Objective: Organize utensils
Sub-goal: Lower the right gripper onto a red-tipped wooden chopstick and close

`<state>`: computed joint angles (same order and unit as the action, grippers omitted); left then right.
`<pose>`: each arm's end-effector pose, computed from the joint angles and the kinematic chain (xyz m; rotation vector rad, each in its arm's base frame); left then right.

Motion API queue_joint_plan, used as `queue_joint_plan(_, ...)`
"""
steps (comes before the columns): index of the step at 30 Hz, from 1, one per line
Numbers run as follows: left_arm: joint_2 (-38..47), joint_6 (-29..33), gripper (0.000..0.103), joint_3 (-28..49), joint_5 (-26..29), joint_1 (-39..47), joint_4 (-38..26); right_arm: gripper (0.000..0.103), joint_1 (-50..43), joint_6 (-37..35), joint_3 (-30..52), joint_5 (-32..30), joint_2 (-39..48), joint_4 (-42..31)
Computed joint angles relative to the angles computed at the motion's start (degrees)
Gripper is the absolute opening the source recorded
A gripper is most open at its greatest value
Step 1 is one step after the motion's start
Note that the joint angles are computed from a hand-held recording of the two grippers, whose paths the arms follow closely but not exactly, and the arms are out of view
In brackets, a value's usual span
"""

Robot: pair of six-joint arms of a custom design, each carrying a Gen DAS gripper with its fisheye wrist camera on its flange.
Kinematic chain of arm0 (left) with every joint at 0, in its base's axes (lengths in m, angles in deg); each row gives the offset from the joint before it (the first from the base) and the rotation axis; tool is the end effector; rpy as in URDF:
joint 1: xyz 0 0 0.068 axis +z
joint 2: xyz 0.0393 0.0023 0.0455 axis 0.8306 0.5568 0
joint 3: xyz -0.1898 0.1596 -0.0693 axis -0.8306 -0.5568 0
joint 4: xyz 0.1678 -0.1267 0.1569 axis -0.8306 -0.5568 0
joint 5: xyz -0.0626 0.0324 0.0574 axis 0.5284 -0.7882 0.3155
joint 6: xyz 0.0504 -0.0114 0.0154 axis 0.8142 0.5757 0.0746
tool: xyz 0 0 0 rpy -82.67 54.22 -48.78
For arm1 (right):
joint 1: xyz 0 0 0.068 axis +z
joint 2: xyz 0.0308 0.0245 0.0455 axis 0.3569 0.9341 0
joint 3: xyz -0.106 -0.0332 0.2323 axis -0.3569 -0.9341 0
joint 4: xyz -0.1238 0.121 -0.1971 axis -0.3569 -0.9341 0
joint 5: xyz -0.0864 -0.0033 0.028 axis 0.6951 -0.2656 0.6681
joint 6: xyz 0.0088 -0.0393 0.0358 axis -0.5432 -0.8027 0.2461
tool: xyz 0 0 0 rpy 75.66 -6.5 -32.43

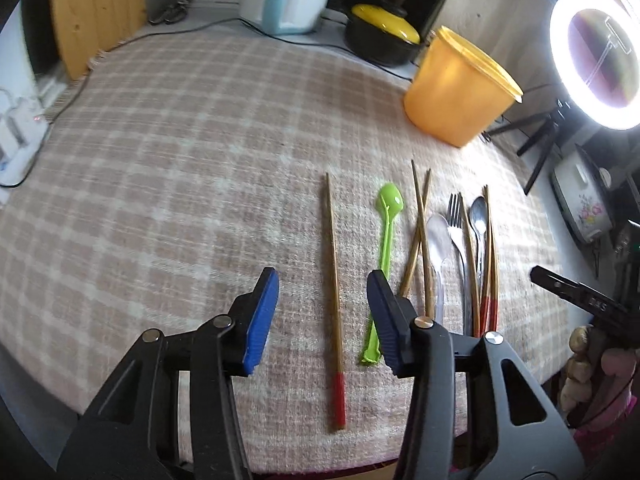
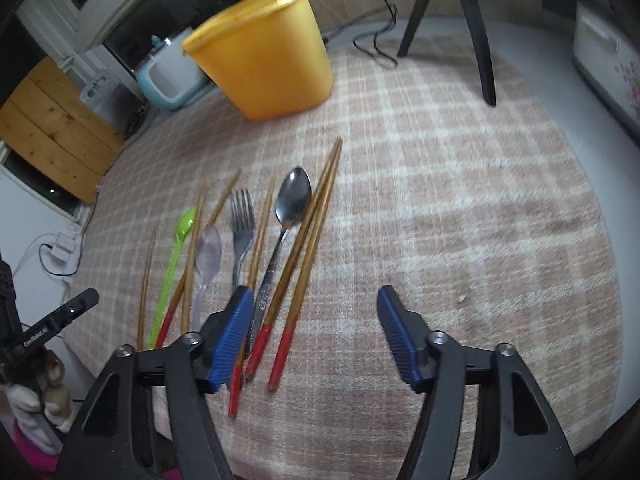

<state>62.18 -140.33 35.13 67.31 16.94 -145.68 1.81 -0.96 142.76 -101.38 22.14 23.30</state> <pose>0.1174 -0.0815 0.2441 -0.7299 2.5132 -0.2279 0.2781 -0.0771 0.2212 -0.4832 2.6950 0.5940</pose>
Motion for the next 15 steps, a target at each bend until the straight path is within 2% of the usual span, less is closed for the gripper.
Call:
queue_joint_plan(2,-0.62,3.68,0.042,-1.47,3.0,2.76,2.42,0.053,1.21,2.05,-1.18,1.42,-0.14,1.08)
queue_joint_plan(4,-0.64,6.83,0.039,-2.65,5.44,4.64,4.64,0.042,2.37,4.07,-2.29,3.08,-0.47,2.52)
queue_joint_plan(7,0.12,10.18,0.031,-3.98,8.03,6.68,7.47,0.035,4.05,6.9,-3.33,5.52,-0.34,4.4)
queue_joint_plan(10,0.83,12.07,0.03,-5.49,9.92,8.77,9.65,0.026,5.03,8.3,-2.75,6.05,0.7,4.38)
queue_joint_plan(13,0.8,13.06,0.029,-6.87,11.07,10.45,11.1,0.024,5.82,9.32,-1.47,5.65,2.19,4.25)
queue_joint_plan(15,1.11,13.38,0.024,-7.29,11.51,11.32,11.69,0.02,6.64,9.9,-0.69,5.84,3.03,4.49)
